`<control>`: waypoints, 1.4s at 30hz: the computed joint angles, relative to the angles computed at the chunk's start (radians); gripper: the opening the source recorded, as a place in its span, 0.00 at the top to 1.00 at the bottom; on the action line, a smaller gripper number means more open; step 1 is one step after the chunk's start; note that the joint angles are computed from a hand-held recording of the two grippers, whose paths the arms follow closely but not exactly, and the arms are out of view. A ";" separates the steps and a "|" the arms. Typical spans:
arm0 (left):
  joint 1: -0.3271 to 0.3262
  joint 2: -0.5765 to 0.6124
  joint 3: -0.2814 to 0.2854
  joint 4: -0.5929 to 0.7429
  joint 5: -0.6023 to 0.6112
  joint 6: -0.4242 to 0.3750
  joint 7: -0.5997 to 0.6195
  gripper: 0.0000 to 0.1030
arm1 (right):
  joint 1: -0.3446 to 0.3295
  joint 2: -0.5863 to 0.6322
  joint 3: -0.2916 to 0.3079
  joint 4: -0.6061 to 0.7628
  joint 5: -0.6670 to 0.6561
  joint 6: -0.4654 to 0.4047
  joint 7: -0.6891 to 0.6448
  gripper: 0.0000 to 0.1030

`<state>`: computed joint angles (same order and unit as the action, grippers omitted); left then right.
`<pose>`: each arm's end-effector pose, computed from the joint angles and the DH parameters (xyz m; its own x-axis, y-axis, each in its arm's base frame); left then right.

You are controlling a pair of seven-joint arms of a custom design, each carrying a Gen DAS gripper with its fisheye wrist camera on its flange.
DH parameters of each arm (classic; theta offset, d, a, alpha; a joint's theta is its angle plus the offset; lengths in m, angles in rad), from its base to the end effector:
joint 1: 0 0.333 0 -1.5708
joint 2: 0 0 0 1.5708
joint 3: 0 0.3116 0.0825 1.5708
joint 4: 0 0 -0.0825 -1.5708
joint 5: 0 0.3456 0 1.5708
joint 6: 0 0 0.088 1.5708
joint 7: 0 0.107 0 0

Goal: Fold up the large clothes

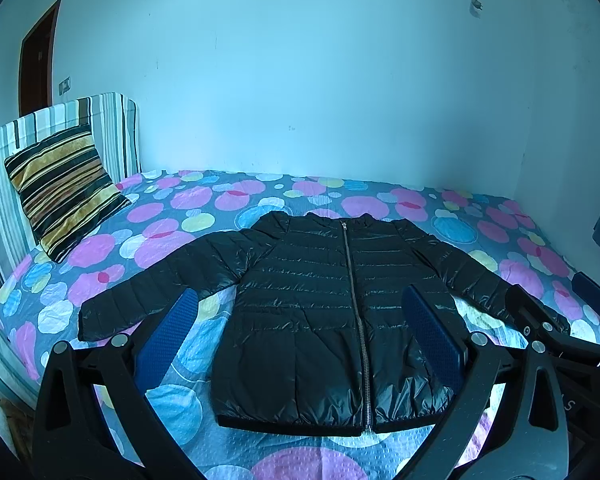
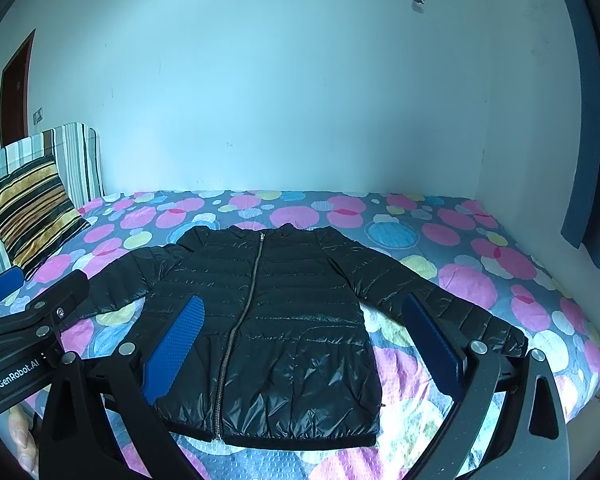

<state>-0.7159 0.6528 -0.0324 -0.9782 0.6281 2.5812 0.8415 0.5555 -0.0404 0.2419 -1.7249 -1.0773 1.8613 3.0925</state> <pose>0.5441 -0.5055 0.5983 -0.3700 -0.9289 0.0157 -0.4567 0.1672 -0.8738 0.4190 0.3358 0.6410 -0.4749 -0.8798 0.0207 -0.4272 0.2099 -0.8795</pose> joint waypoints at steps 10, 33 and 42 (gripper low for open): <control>0.001 -0.005 0.000 -0.010 0.003 0.005 -0.004 0.02 | 0.000 -0.001 0.000 -0.006 -0.004 0.004 0.008 0.05; 0.009 -0.031 -0.006 -0.053 0.014 0.020 -0.016 0.02 | 0.003 0.006 -0.001 0.008 -0.005 -0.003 0.003 0.05; 0.011 -0.035 -0.007 -0.059 0.016 0.021 -0.017 0.02 | 0.004 0.005 -0.002 0.005 -0.004 -0.001 0.006 0.05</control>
<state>-0.7050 0.6177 -0.0397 -1.0370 0.6440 2.6021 0.8249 0.5599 -0.0351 0.2394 -1.7200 -1.0816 1.8605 3.0988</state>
